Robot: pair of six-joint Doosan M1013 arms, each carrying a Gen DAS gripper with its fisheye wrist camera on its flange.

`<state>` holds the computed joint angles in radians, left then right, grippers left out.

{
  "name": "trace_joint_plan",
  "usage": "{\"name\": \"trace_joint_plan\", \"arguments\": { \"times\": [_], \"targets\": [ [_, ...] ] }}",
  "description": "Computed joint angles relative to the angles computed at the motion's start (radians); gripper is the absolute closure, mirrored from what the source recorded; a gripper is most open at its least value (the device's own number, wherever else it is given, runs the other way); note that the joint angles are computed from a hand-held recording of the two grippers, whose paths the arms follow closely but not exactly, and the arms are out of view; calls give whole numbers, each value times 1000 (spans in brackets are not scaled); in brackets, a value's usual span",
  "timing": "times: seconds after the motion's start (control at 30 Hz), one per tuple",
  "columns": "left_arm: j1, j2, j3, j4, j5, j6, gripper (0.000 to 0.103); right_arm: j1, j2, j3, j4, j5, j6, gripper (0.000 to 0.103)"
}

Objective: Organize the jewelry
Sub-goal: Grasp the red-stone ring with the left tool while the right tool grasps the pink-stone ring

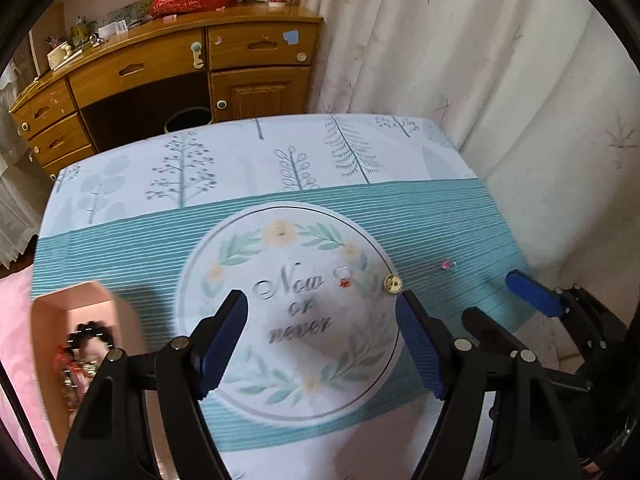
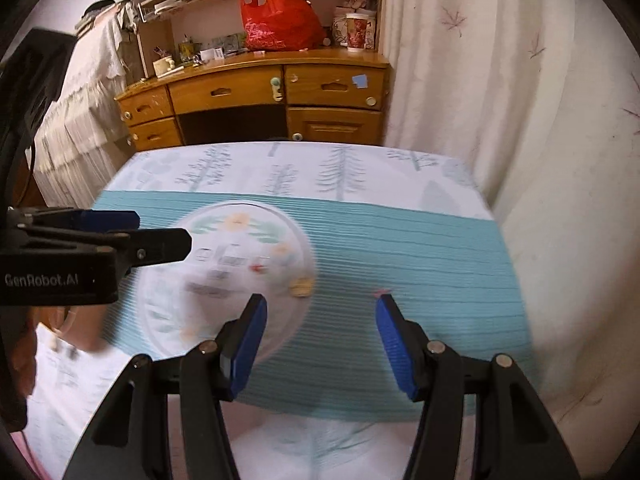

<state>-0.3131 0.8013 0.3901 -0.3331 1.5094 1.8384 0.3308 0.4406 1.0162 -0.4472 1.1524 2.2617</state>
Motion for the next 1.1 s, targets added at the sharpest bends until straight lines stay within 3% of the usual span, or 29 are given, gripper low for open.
{"name": "trace_joint_plan", "arguments": {
  "times": [0.13, 0.23, 0.43, 0.57, 0.67, 0.87, 0.93, 1.1],
  "targets": [
    [-29, -18, 74, 48, -73, -21, 28, -20, -25, 76, -55, -61, 19, 46],
    [-44, -13, 95, 83, -85, -38, 29, -29, -27, 109, -107, -75, 72, 46],
    [-64, -28, 159, 139, -142, -47, 39, -51, -23, 141, -134, -98, 190, 46],
    [-75, -45, 204, 174, -190, -38, 47, -63, -19, 145, -97, -127, 167, 47],
    [-82, -63, 241, 190, -241, -22, 56, -68, -11, 136, -60, -139, 113, 53],
    [-83, -66, 248, 170, -254, 1, 72, -75, 13, 105, -4, -109, 49, 71],
    [-83, -68, 253, 162, -265, 15, 86, -75, 14, 103, -8, -107, 46, 81],
    [-84, -68, 255, 158, -273, 19, 90, -78, 11, 107, 4, -115, 28, 82]
  ]
}}
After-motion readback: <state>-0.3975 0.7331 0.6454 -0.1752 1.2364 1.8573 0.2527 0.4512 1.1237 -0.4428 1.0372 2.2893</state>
